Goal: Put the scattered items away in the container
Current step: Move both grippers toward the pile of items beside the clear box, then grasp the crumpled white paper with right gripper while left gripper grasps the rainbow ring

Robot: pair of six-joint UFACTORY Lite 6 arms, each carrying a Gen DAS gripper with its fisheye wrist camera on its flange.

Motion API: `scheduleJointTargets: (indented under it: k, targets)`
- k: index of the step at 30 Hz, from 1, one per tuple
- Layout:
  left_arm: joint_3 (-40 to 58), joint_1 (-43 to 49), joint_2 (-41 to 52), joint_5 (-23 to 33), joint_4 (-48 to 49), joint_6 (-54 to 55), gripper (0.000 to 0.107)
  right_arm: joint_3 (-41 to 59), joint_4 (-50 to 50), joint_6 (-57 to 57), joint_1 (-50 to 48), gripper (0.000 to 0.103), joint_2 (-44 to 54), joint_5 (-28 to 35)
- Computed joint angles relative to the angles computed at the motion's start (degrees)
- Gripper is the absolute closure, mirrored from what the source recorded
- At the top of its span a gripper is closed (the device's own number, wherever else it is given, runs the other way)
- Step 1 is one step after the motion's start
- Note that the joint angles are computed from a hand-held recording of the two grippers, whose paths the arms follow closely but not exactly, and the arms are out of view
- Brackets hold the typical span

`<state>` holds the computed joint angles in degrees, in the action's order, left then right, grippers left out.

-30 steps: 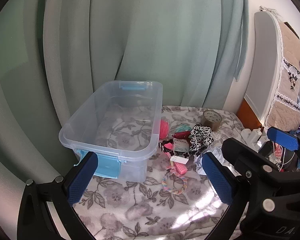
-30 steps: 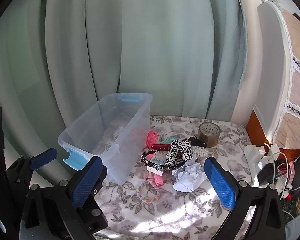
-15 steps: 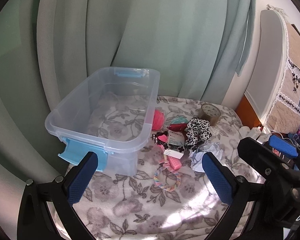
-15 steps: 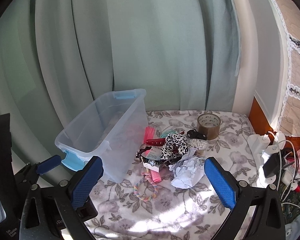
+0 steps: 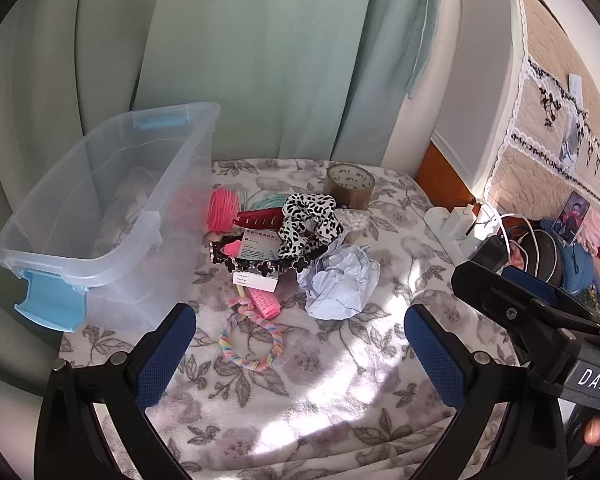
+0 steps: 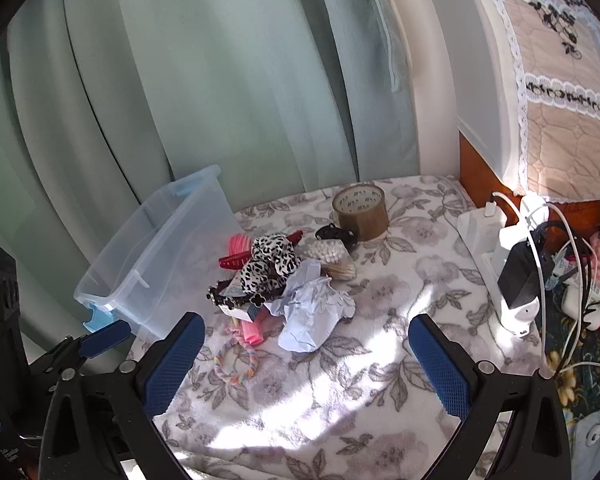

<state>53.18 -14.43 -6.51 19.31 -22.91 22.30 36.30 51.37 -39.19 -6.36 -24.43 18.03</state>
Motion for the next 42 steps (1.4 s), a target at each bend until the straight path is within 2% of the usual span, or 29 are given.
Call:
scheduleJointTargets:
  k: [3, 8, 15, 17, 19, 25, 28, 35, 40, 42]
  targets:
    - [0.18, -1.34, 2.48, -1.25, 6.04, -5.62, 0.004, -0.71, 0.03, -2.18, -0.80, 0.000, 1.99, -0.77]
    - [3.04, -1.58, 8.07, -0.68, 14.97, -18.46, 0.004, -0.96, 12.03, -15.23, -2.90, 0.000, 6.77, -0.10]
    - [6.21, -4.91, 13.29, -2.91, 38.14, -42.29, 0.004, 0.69, 28.62, -31.80, -5.51, 0.000, 15.34, 3.61]
    - [7.52, -5.91, 15.42, -3.18, 46.31, -50.56, 0.004, 1.69, 31.07, -34.47, -6.33, 0.000, 17.91, 4.55]
    - [8.93, -6.36, 17.81, -2.88, 50.38, -55.14, 0.004, 2.53, 32.59, -36.58, -6.55, 0.000, 20.13, 4.64]
    - [12.26, -5.12, 25.46, -2.20, 47.65, -54.58, 0.004, 5.13, 36.27, -40.64, -6.54, 0.000, 27.73, 5.96]
    - [13.24, -5.05, 28.24, -1.78, 49.91, -56.52, 0.004, 7.22, 37.75, -41.26, -6.62, 0.005, 32.62, 7.01]
    - [17.20, -3.53, 33.38, 0.74, 52.72, -59.44, 0.004, 14.35, 40.84, -42.20, -5.15, 0.006, 42.03, 9.03]
    - [21.01, -1.29, 37.97, 2.91, 45.01, -52.53, 0.004, 19.52, 42.05, -42.27, -3.02, 0.008, 47.72, 9.83]
    - [23.35, 0.24, 40.42, 3.64, 39.64, -47.44, 0.004, 21.17, 41.45, -41.41, -2.54, 0.012, 49.53, 9.63]
